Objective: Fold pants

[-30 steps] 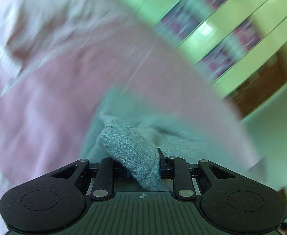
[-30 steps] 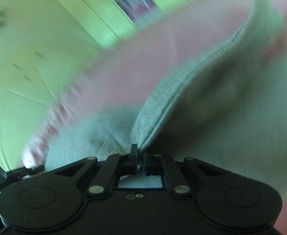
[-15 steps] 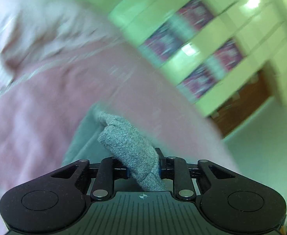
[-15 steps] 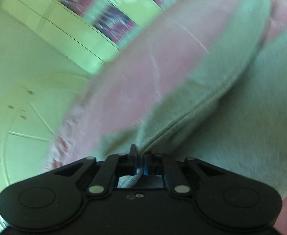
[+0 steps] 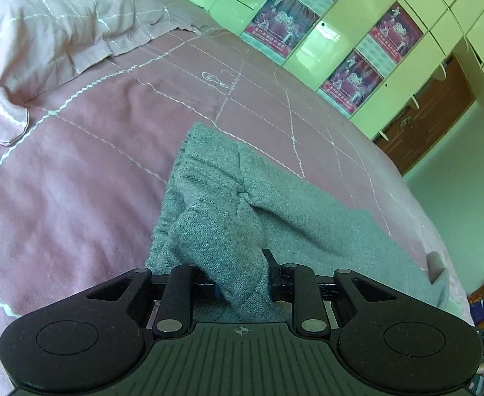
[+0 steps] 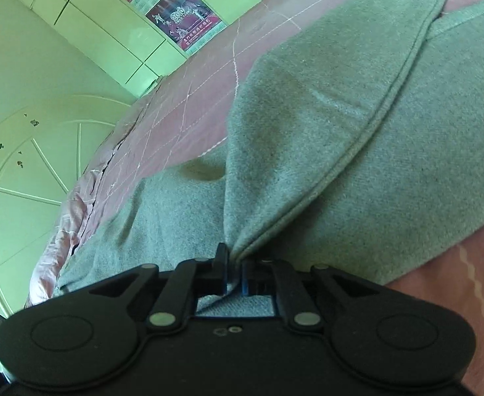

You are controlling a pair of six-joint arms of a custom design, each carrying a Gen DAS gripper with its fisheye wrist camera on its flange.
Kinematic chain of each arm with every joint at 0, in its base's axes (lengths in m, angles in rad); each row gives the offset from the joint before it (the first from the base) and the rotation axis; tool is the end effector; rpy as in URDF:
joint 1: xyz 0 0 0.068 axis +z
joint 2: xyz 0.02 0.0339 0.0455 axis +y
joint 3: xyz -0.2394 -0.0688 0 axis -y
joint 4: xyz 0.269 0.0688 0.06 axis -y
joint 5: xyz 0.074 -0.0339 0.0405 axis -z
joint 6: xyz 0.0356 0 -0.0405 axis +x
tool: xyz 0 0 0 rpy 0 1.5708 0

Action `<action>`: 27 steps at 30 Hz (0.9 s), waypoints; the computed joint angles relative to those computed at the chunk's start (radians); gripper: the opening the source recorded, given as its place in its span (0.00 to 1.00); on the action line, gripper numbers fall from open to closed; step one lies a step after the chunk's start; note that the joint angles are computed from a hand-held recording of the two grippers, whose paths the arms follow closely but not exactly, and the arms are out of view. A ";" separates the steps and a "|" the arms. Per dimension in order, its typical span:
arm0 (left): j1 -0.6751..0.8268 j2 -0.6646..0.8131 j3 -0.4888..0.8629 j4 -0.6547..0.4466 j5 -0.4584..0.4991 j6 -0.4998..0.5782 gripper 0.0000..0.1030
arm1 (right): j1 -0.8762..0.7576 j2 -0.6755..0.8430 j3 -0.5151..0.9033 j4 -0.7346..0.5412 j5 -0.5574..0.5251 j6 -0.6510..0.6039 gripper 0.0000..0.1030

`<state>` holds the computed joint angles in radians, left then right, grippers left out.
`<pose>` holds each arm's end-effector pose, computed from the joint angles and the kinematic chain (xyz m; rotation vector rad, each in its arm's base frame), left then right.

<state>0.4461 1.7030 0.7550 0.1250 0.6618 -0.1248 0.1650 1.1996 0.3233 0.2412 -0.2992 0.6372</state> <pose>0.3041 0.1212 0.0925 -0.3408 2.2327 -0.6185 0.2334 0.0495 0.1042 0.3640 2.2541 0.7650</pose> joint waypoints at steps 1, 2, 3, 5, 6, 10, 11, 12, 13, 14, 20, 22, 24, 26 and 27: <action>-0.001 -0.004 -0.009 0.010 -0.007 0.004 0.23 | 0.018 0.004 0.016 -0.015 0.015 0.002 0.00; -0.006 -0.022 -0.022 0.024 -0.015 -0.002 0.23 | 0.029 -0.032 0.011 -0.030 0.031 -0.004 0.00; -0.004 -0.046 -0.045 0.064 -0.003 -0.007 0.23 | 0.044 -0.080 -0.006 -0.020 0.049 -0.012 0.00; -0.006 -0.111 -0.098 0.149 0.024 -0.018 0.23 | 0.090 -0.149 -0.014 -0.004 0.109 -0.011 0.00; -0.006 -0.127 -0.114 0.182 0.028 -0.023 0.23 | 0.100 -0.163 -0.015 -0.010 0.138 -0.016 0.00; -0.027 -0.039 -0.052 0.067 -0.073 0.060 0.23 | 0.088 0.053 0.072 -0.058 0.131 -0.036 0.00; -0.021 -0.054 -0.067 0.076 -0.063 0.050 0.23 | 0.083 0.044 0.061 -0.040 0.122 -0.025 0.00; -0.019 -0.067 -0.078 0.079 -0.064 0.043 0.26 | 0.083 0.033 0.062 -0.047 0.120 -0.019 0.00; -0.020 -0.081 -0.093 0.089 -0.070 0.047 0.27 | 0.084 0.024 0.060 -0.053 0.120 -0.016 0.00; -0.022 -0.097 -0.106 0.091 -0.082 0.058 0.31 | 0.081 0.026 0.063 -0.057 0.110 -0.017 0.00; -0.081 -0.373 -0.263 0.100 -0.317 0.024 1.00 | -0.008 -0.126 0.001 -0.116 0.042 -0.024 0.14; -0.093 -0.474 -0.294 0.036 -0.366 0.029 1.00 | -0.043 -0.183 -0.028 -0.130 0.025 -0.028 0.16; -0.119 -0.609 -0.358 -0.008 -0.442 0.001 1.00 | -0.071 -0.246 -0.055 -0.149 0.016 -0.029 0.16; -0.166 -0.784 -0.447 -0.027 -0.513 -0.022 1.00 | -0.109 -0.339 -0.095 -0.172 0.018 -0.032 0.16; -0.202 -0.872 -0.489 -0.038 -0.541 -0.038 1.00 | -0.128 -0.367 -0.105 -0.182 0.015 -0.032 0.16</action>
